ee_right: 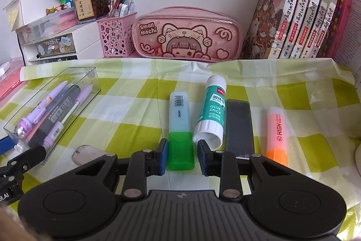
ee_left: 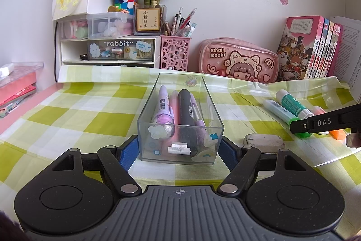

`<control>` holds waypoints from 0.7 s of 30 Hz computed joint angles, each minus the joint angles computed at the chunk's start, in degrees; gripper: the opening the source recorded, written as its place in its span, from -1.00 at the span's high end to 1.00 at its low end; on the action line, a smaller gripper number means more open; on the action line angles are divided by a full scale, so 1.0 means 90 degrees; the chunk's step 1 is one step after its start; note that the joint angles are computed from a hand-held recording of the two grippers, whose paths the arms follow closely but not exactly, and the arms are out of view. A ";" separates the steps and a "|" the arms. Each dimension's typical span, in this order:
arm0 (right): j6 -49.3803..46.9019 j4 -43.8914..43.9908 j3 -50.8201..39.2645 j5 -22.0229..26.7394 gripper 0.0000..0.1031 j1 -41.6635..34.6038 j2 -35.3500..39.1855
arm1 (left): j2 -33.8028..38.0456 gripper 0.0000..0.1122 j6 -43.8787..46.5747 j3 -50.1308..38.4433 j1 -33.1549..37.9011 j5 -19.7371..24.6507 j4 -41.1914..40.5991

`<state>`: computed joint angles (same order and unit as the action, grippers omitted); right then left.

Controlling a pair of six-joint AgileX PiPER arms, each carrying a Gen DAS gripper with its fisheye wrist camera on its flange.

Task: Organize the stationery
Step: 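Lower the right gripper onto the blue-green highlighter and grasp it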

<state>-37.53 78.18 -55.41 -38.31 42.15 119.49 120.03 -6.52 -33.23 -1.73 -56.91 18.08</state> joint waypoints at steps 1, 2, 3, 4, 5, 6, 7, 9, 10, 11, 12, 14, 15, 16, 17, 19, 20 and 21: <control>0.0089 -0.0093 0.0021 0.0004 0.46 -0.0001 -0.0001 | 0.0004 -0.31 -0.0003 -0.0002 0.0005 -0.0002 0.0007; 0.0108 -0.0128 0.0023 -0.0014 0.47 0.0008 0.0011 | 0.0004 -0.31 -0.0003 -0.0002 0.0005 -0.0002 0.0007; 0.0064 -0.0109 0.0010 -0.0044 0.47 0.0027 0.0028 | 0.0004 -0.31 -0.0003 -0.0002 0.0005 -0.0002 0.0007; 0.0012 -0.0093 -0.0005 -0.0077 0.47 0.0047 0.0050 | 0.0004 -0.31 -0.0003 -0.0002 0.0005 -0.0002 0.0007; -0.0004 -0.0101 -0.0002 -0.0097 0.47 0.0063 0.0059 | 0.0004 -0.31 -0.0003 -0.0002 0.0005 -0.0002 0.0007; -0.0001 -0.0126 0.0016 -0.0086 0.47 0.0072 0.0046 | 0.0004 -0.31 -0.0003 -0.0002 0.0005 -0.0002 0.0007; 0.0007 -0.0150 0.0047 -0.0044 0.47 0.0074 0.0014 | 0.0004 -0.31 -0.0003 -0.0002 0.0005 -0.0002 0.0007; -0.0080 -0.0084 0.0115 0.0095 0.47 0.0089 -0.0098 | 0.0004 -0.31 -0.0003 -0.0002 0.0005 -0.0002 0.0007; -0.0184 0.0023 0.0140 0.0160 0.47 0.0109 -0.0158 | 0.0004 -0.31 -0.0003 -0.0002 0.0005 -0.0002 0.0007; -0.0363 0.0203 0.0152 0.0235 0.47 0.0133 -0.0228 | 0.0006 -0.31 -0.0008 -0.0001 0.0006 -0.0008 0.0012; -0.0616 0.0447 0.0147 0.0339 0.47 0.0142 -0.0305 | 0.0006 -0.31 -0.0008 -0.0001 0.0006 -0.0008 0.0012; -0.1266 0.1069 0.0097 0.0625 0.47 0.0116 -0.0485 | 0.0014 -0.31 -0.0023 -0.0006 0.0018 -0.0019 0.0039; -0.1578 0.1361 0.0102 0.0883 0.47 0.0060 -0.0618 | 0.0014 -0.31 -0.0023 -0.0006 0.0018 -0.0019 0.0039; -0.1685 0.1443 0.0151 0.1151 0.47 -0.0005 -0.0737 | 0.0014 -0.31 -0.0026 -0.0007 0.0020 -0.0019 0.0042; -0.1583 0.1326 0.0222 0.1424 0.46 -0.0082 -0.0839 | 0.0014 -0.31 -0.0026 -0.0007 0.0020 -0.0019 0.0042; -0.0770 0.0552 0.0393 0.1712 0.42 -0.0167 -0.0941 | 0.0014 -0.31 -0.0020 -0.0006 0.0019 -0.0018 0.0037; -0.0513 0.0320 0.0421 0.1740 0.35 -0.0187 -0.0941 | 0.0014 -0.31 -0.0020 -0.0006 0.0019 -0.0018 0.0037; -0.0511 0.0343 0.0400 0.1724 0.33 -0.0194 -0.0913 | 0.0014 -0.31 -0.0020 -0.0006 0.0019 -0.0018 0.0037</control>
